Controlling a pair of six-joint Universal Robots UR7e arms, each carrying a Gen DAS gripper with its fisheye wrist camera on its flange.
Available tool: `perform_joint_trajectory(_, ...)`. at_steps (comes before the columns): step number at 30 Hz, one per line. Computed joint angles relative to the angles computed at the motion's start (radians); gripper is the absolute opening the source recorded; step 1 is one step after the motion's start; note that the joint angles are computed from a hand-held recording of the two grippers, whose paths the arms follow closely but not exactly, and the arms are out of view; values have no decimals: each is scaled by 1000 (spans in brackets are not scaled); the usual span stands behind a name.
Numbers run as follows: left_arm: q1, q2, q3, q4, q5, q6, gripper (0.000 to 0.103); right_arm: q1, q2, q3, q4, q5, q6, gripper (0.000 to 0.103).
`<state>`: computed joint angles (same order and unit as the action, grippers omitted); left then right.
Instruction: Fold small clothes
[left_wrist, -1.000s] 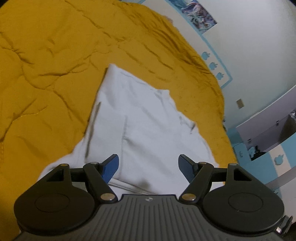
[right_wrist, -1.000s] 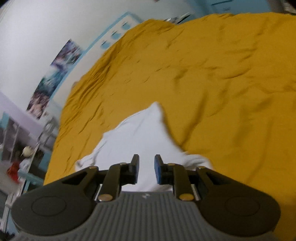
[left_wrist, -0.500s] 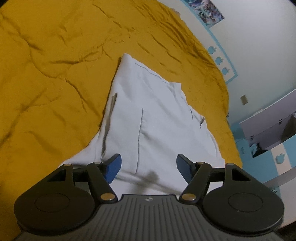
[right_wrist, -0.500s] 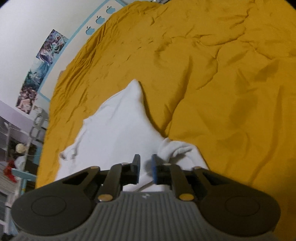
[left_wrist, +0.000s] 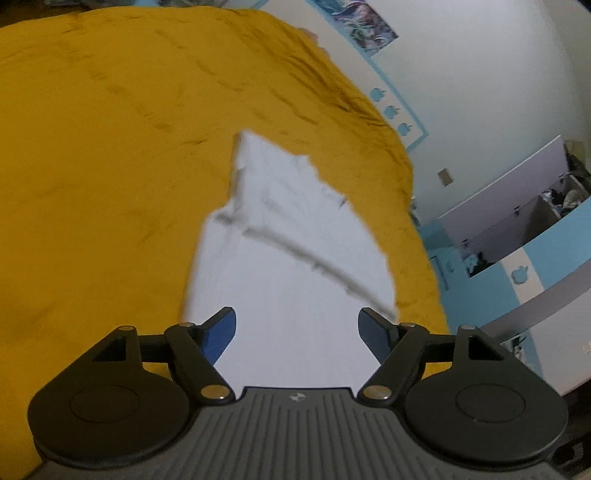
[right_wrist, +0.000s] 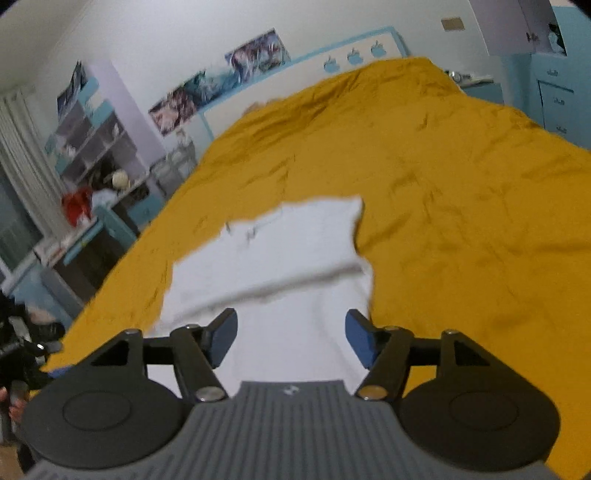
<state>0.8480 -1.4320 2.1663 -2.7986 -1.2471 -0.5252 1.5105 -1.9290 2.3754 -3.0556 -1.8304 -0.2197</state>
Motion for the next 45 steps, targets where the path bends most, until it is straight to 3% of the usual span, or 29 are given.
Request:
perform_joint_trajectory(4, 5, -107, 101, 69, -3, -83, 88, -100, -139, 81, 138, 39, 44, 61)
perform_joint_trajectory(7, 17, -128, 144, 60, -15, -136, 88, -158, -163, 108, 182, 65, 61, 61)
perform_joint_trajectory(11, 38, -102, 164, -5, -49, -162, 88, -209, -172, 130, 210, 127, 121, 61)
perform_joint_trajectory(13, 44, -78, 159, -15, -51, -172, 88, -201, -169, 133, 210, 133, 137, 61)
perform_joint_trajectory(18, 85, -11, 145, -73, -163, -172, 90, -233, -161, 137, 226, 202, 157, 62)
perform_joint_trajectory(23, 105, 46, 144, -142, -223, -175, 90, -264, -160, 155, 202, 249, 189, 66)
perform_joint_trajectory(25, 108, 63, 145, -181, -245, -186, 82, -258, -156, 157, 188, 251, 203, 62)
perform_joint_trajectory(26, 113, 73, 142, -198, -266, -190, 62, -251, -154, 156, 185, 242, 205, 49)
perform_joint_trajectory(27, 118, 83, 142, -211, -294, -196, 30, -240, -148, 155, 177, 220, 213, 39)
perform_joint_trajectory(28, 125, 94, 138, -220, -317, -204, 19, -236, -147, 151, 186, 210, 225, 16)
perform_joint_trajectory(29, 124, 104, 134, -218, -324, -209, 7, -242, -156, 148, 210, 217, 240, 3)
perform_joint_trajectory(32, 107, 118, 125, -206, -302, -189, 5, -270, -193, 153, 231, 269, 264, 3)
perform_joint_trajectory(37, 111, 133, 123, -288, -318, -192, 4, -328, -235, 158, 236, 399, 313, 3)
perform_joint_trajectory(41, 72, 142, 87, -292, -220, -147, 4, -308, -200, 139, 162, 422, 357, 3)
perform_joint_trajectory(45, 95, 206, 0, -316, -267, -86, 4, -262, -105, 85, 53, 414, 400, 3)
